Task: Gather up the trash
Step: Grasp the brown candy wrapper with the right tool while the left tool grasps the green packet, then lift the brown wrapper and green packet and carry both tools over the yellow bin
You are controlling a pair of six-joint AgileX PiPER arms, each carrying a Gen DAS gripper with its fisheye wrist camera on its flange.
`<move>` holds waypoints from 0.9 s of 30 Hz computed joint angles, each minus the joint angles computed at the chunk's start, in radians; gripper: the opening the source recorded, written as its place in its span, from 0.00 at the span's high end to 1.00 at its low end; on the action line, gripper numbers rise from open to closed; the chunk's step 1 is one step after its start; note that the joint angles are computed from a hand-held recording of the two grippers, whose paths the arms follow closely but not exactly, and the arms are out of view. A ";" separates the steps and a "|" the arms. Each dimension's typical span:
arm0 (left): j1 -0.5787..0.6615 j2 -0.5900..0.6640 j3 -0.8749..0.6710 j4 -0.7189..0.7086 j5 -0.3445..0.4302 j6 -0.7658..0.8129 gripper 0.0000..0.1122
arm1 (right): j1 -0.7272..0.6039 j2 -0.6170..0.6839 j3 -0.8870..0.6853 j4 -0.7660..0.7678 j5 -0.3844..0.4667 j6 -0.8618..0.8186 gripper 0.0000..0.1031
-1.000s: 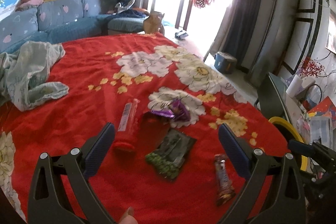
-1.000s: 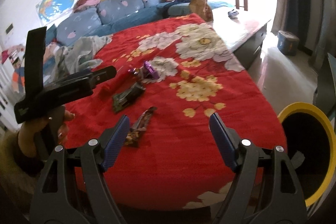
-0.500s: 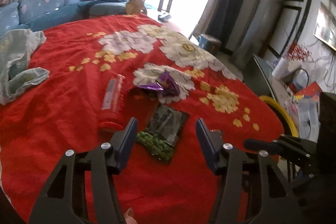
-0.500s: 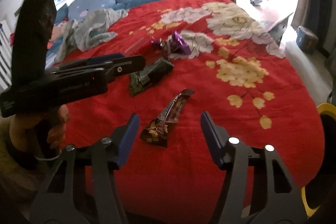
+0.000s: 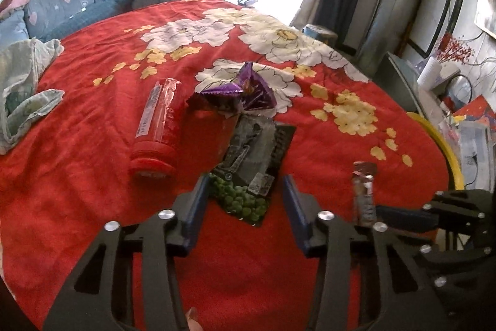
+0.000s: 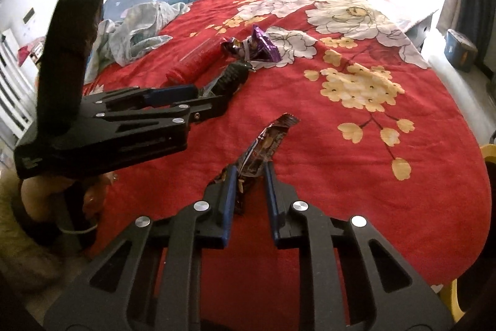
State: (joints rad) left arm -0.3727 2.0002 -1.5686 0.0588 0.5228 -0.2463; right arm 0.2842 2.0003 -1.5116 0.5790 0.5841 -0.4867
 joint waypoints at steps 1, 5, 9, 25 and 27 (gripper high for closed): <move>0.002 0.003 -0.005 -0.002 0.005 0.004 0.64 | -0.004 -0.002 0.001 0.006 0.002 -0.004 0.88; -0.009 0.007 -0.014 0.037 0.013 -0.018 0.73 | -0.019 -0.014 0.010 0.018 -0.002 -0.014 0.88; -0.011 0.009 -0.022 0.044 0.023 -0.028 0.83 | -0.035 -0.029 0.017 0.035 -0.007 -0.024 0.88; -0.061 -0.053 -0.049 -0.135 -0.020 0.102 0.87 | -0.152 -0.090 0.030 0.061 -0.035 -0.022 0.88; -0.071 -0.048 -0.069 -0.151 -0.011 0.115 0.87 | -0.176 -0.096 0.030 0.060 -0.045 -0.014 0.88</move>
